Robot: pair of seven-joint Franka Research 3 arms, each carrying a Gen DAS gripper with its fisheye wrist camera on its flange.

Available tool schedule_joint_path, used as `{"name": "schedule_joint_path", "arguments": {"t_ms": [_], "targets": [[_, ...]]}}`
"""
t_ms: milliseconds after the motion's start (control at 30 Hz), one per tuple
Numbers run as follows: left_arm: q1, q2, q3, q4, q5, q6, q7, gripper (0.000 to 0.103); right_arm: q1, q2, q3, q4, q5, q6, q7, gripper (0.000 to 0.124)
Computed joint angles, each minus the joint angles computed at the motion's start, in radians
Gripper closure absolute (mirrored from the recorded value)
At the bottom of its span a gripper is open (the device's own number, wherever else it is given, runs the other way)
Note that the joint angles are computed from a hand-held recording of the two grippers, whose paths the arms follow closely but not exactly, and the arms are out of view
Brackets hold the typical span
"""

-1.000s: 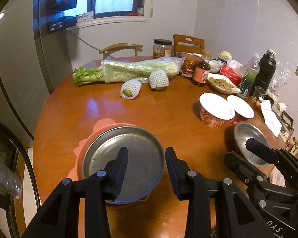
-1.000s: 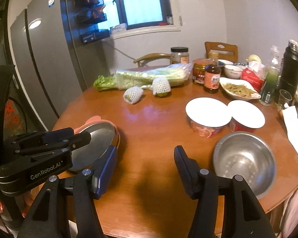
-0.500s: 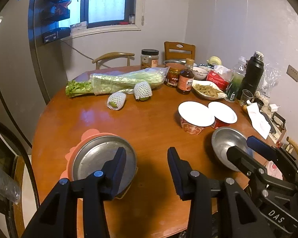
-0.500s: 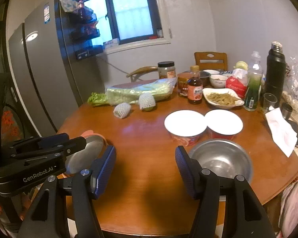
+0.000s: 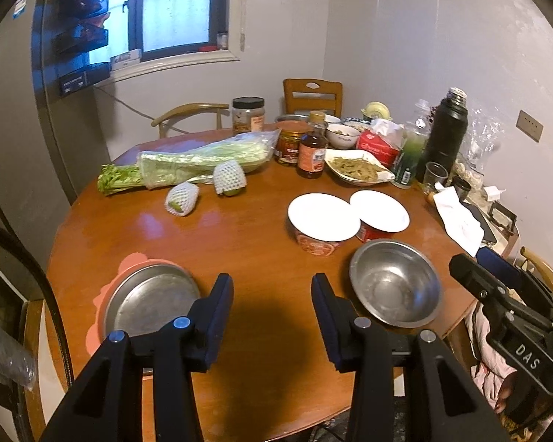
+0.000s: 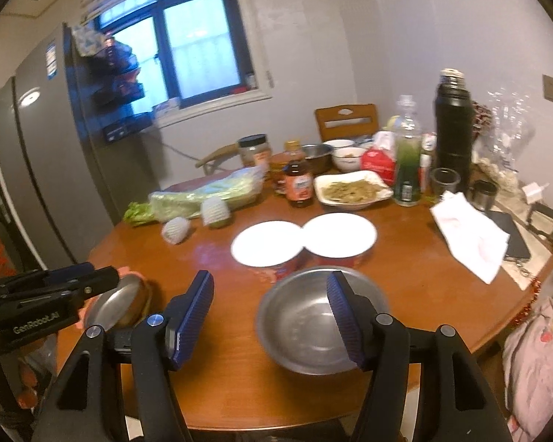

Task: Organize plates and bowls
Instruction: 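Move the left tool to the steel bowl and grasp its rim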

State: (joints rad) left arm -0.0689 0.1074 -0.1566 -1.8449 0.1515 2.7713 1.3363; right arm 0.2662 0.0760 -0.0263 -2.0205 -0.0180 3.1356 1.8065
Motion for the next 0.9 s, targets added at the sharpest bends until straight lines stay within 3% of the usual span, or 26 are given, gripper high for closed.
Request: {"name": "schedule_joint_path", "arguments": {"t_ms": [167,300,533,667,733,900], "targets": [[-0.013,0.04,-0.013,0.043,-0.007,-0.021,0.004,0.059,-0.005,-0.01,-0.049,-0.027,-0.089,0.004,0.097,0.058],[-0.026,0.085,-0.023,0.086,-0.007,-0.053,0.009,0.059,-0.042,0.001,-0.03,-0.033,-0.027,0.003,0.052,0.058],[-0.04,0.121,-0.017,0.094,0.011,-0.066,-0.024,0.059,-0.089,0.029,0.041,-0.022,0.17,-0.011,-0.143,0.058],[-0.029,0.115,-0.008,0.073,0.024,-0.068,-0.049,0.059,-0.129,0.057,0.13,0.012,0.367,-0.04,-0.341,0.058],[-0.021,0.11,-0.008,0.063,0.02,-0.069,-0.047,0.059,-0.118,0.069,0.13,0.027,0.406,-0.058,-0.383,0.058],[-0.011,0.132,-0.02,0.082,-0.005,-0.075,-0.021,0.059,-0.06,0.089,0.074,0.042,0.37,-0.082,-0.348,0.058]]}}
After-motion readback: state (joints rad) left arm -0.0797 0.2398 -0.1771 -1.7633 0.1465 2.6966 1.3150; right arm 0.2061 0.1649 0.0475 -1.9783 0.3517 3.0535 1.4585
